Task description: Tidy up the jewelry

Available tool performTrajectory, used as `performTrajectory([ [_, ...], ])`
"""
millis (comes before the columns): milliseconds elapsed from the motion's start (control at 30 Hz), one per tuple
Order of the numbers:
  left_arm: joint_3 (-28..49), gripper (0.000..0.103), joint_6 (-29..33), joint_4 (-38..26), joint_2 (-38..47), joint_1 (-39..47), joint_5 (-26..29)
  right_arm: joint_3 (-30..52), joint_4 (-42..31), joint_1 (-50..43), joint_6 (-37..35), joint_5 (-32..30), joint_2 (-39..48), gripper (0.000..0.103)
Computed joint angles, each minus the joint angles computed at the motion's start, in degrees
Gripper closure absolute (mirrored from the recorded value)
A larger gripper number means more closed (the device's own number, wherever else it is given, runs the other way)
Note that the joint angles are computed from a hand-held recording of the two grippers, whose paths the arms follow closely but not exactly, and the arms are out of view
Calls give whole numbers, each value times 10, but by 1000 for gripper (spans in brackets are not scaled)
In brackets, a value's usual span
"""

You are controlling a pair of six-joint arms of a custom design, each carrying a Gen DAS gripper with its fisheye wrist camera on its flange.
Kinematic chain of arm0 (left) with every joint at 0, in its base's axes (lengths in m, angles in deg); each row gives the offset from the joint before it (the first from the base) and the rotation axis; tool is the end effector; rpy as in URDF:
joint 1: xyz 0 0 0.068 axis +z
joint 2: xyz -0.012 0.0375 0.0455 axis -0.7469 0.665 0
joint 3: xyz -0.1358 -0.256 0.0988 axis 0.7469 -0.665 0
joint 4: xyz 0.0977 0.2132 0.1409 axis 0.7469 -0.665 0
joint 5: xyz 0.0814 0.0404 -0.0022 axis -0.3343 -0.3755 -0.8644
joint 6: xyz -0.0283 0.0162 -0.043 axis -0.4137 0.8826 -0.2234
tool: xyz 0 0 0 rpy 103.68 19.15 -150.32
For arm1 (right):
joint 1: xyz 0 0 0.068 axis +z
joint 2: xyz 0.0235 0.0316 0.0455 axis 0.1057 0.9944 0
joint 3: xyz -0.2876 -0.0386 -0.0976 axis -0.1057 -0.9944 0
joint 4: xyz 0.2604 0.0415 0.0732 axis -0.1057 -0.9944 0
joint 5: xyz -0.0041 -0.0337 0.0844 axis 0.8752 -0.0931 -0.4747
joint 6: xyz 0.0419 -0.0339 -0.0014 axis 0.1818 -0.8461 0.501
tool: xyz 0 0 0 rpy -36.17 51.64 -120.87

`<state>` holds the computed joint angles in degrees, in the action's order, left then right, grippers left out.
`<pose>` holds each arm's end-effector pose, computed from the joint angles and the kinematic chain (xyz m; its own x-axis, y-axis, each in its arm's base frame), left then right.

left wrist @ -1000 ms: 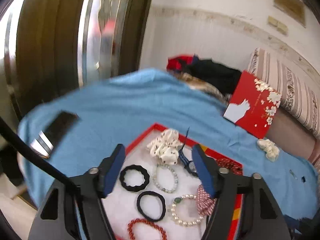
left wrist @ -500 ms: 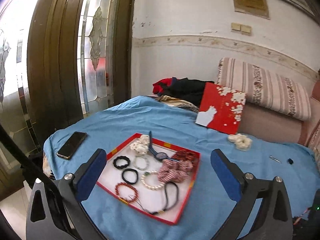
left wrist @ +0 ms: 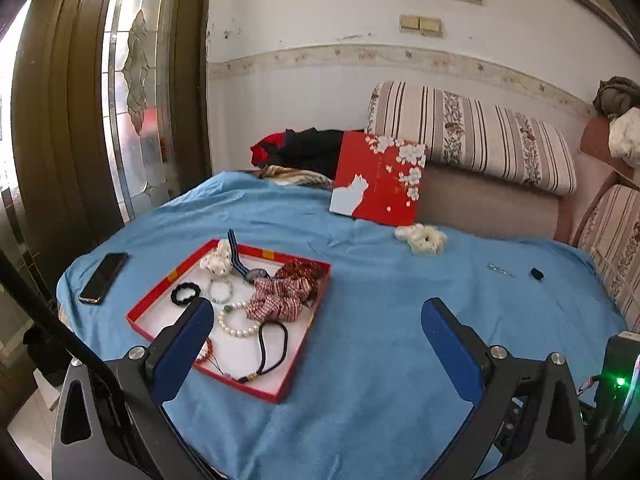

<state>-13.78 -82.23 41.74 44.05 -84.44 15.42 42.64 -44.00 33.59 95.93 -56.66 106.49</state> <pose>0.1712 -0.0921 0.1948 -0.4362 -0.2057 -0.8760 -0.3887 0.9211 -0.0228 0.2304 0.1210 0.1362 -0.7371 -0.1084 -0.6670 -0.3055 0.9339 0.1859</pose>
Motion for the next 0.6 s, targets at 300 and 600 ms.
performTrajectory([
  [300, -10, 0, -12, 12, 21, 33, 48, 6, 0, 11, -2, 2, 14, 56],
  [600, -13, 0, -20, 11, 69, 52, 60, 18, -10, 40, -1, 23, 35, 53],
])
